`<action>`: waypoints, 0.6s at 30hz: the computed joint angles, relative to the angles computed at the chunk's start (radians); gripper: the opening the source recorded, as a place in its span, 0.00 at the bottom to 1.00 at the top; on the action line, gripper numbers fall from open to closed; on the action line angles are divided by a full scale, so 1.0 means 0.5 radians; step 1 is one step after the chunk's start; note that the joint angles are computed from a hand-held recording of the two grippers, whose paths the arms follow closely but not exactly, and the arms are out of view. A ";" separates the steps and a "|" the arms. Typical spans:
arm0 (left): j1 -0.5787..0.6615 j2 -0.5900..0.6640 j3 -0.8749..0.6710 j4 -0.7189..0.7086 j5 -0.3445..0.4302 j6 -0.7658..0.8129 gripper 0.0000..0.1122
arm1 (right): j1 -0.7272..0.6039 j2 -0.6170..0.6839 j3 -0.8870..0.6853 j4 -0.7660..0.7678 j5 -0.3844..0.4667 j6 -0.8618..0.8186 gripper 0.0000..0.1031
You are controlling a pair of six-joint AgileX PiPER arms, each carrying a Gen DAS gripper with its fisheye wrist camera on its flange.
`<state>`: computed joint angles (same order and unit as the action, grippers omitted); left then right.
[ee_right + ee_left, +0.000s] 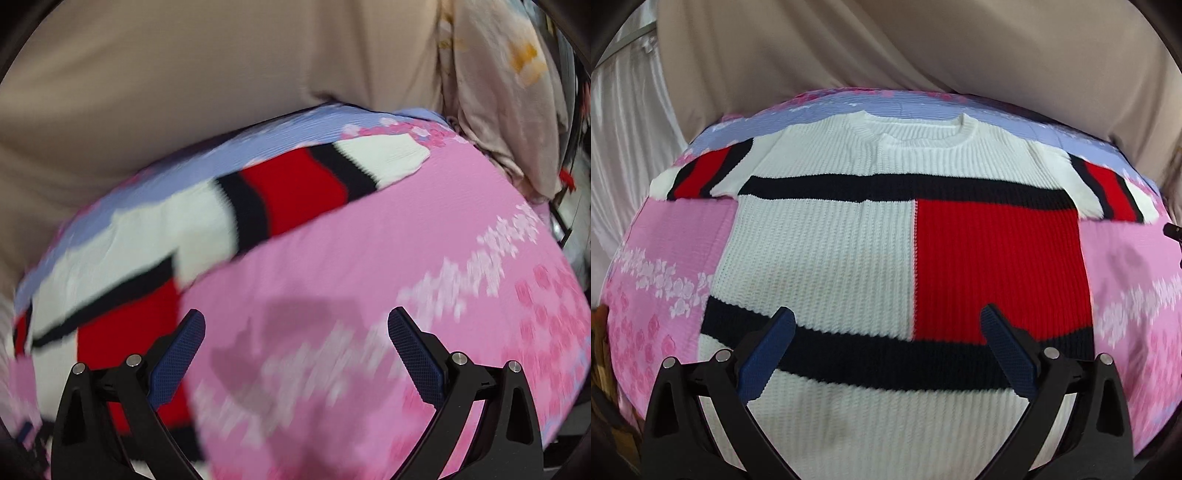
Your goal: Fold small clothes
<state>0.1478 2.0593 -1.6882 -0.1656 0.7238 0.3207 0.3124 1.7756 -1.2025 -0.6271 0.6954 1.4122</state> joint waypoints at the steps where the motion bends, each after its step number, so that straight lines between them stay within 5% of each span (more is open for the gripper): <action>1: -0.028 0.029 -0.047 0.019 0.024 -0.101 0.87 | -0.200 0.052 -0.040 0.088 -0.088 -0.143 0.95; 4: -0.125 0.131 -0.184 0.091 0.058 -0.319 0.87 | -0.735 0.301 -0.234 0.518 -0.385 -0.679 0.93; 8: -0.230 0.254 -0.328 0.257 0.029 -0.480 0.87 | -1.110 0.743 -0.685 0.930 -0.385 -1.093 0.80; 11: -0.236 0.346 -0.459 0.251 0.084 -0.505 0.87 | -1.199 0.891 -0.820 1.139 -0.488 -1.261 0.60; 14: -0.207 0.451 -0.624 0.224 0.183 -0.489 0.87 | -1.196 1.006 -1.011 1.259 -0.476 -1.397 0.12; 18: -0.110 0.541 -0.851 0.142 0.286 -0.400 0.87 | -1.033 0.884 -1.111 1.468 -0.602 -1.611 0.07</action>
<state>0.0931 2.3297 -2.1135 -0.0944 0.8666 0.1209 -0.2039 2.2175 -1.7579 0.1070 0.3947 0.6066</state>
